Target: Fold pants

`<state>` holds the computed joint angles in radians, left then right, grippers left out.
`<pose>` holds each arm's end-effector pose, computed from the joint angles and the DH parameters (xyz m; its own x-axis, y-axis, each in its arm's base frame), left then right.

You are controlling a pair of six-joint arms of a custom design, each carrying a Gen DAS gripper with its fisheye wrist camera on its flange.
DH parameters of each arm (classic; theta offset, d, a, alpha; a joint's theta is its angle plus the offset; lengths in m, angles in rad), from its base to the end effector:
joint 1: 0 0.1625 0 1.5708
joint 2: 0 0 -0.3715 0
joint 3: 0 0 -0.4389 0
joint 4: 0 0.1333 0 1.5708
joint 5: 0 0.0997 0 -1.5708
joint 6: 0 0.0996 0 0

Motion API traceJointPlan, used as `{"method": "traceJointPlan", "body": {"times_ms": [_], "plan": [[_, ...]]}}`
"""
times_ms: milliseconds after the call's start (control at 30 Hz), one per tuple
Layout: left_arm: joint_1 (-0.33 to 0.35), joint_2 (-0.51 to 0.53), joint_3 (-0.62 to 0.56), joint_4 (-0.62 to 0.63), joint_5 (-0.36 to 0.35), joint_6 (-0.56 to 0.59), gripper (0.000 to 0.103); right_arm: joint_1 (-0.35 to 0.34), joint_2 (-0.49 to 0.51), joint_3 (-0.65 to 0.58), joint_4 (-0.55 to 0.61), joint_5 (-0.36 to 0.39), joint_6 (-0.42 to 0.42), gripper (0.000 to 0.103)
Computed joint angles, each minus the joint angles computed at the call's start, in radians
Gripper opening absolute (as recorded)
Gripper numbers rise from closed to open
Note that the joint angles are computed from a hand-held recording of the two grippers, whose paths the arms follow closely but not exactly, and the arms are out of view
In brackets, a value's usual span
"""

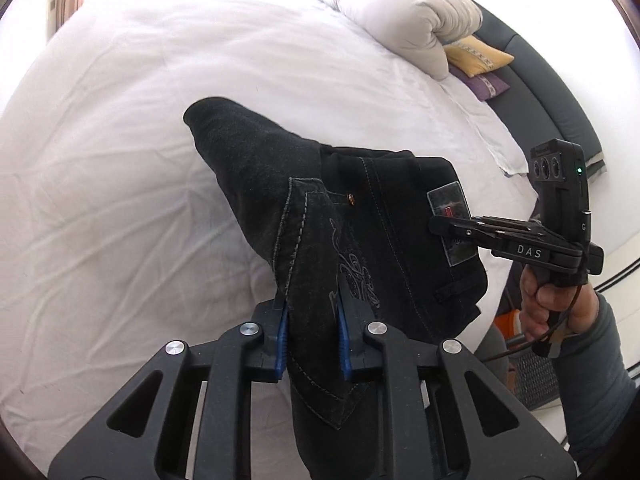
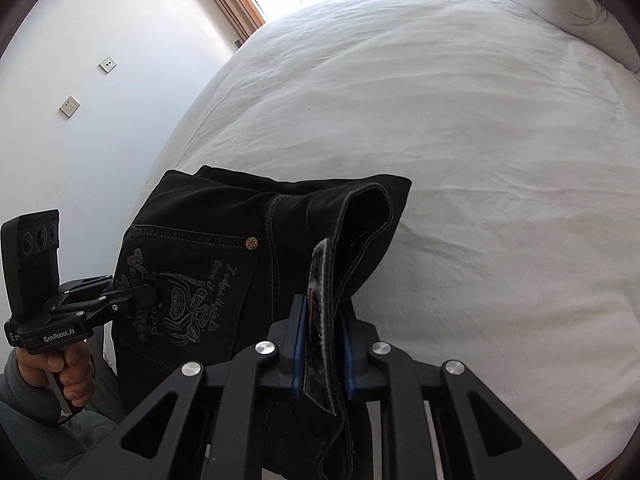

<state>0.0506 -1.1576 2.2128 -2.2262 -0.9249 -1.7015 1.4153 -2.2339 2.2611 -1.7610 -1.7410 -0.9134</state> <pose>-0.4161 -0.2146 0.0088 -0.9373 -0.1517 -0.3137 0.0720 0.7964 -0.6004 0.0648 -0.3385 0.3627 -0.7133 -0.6618 0.2306 -0.6740 0.7380 0.0331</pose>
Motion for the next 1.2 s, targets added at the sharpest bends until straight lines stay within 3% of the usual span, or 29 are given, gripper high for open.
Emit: {"method": "traceJointPlan", "body": {"times_ms": [167, 467, 633, 667, 733, 833, 900, 1000, 1100, 1200], "plan": [[0.015, -0.089, 0.008, 0.121, 0.045, -0.012, 0.017, 0.071, 0.059, -0.024, -0.038, 0.028, 0.032, 0.016], [0.122, -0.276, 0.077, 0.281, 0.106, 0.029, 0.017, 0.142, 0.294, -0.075, -0.169, 0.029, 0.106, 0.016], [0.189, -0.361, 0.201, 0.171, 0.078, 0.076, 0.020, 0.091, 0.432, -0.121, -0.167, 0.039, 0.176, 0.019], [0.194, -0.365, 0.218, 0.152, 0.078, 0.084, 0.022, 0.072, 0.456, -0.135, -0.154, 0.053, 0.192, 0.022], [0.193, -0.366, 0.246, 0.113, 0.088, 0.082, 0.030, 0.022, 0.477, -0.152, -0.133, 0.079, 0.211, 0.039], [0.186, -0.361, 0.280, 0.053, 0.112, 0.068, 0.041, -0.055, 0.478, -0.169, -0.065, 0.181, 0.192, 0.041], [0.180, -0.370, 0.306, 0.005, 0.130, 0.076, 0.042, -0.084, 0.476, -0.181, -0.031, 0.224, 0.182, 0.044], [0.139, -0.440, 0.357, 0.036, 0.129, 0.037, 0.045, -0.110, 0.451, -0.191, 0.007, 0.254, 0.186, 0.050], [0.109, -0.447, 0.352, 0.083, 0.144, -0.024, 0.045, -0.133, 0.415, -0.188, 0.003, 0.272, 0.183, 0.053], [0.031, -0.503, 0.354, 0.253, 0.155, -0.175, 0.046, -0.143, 0.382, -0.186, -0.015, 0.273, 0.207, 0.054]]}}
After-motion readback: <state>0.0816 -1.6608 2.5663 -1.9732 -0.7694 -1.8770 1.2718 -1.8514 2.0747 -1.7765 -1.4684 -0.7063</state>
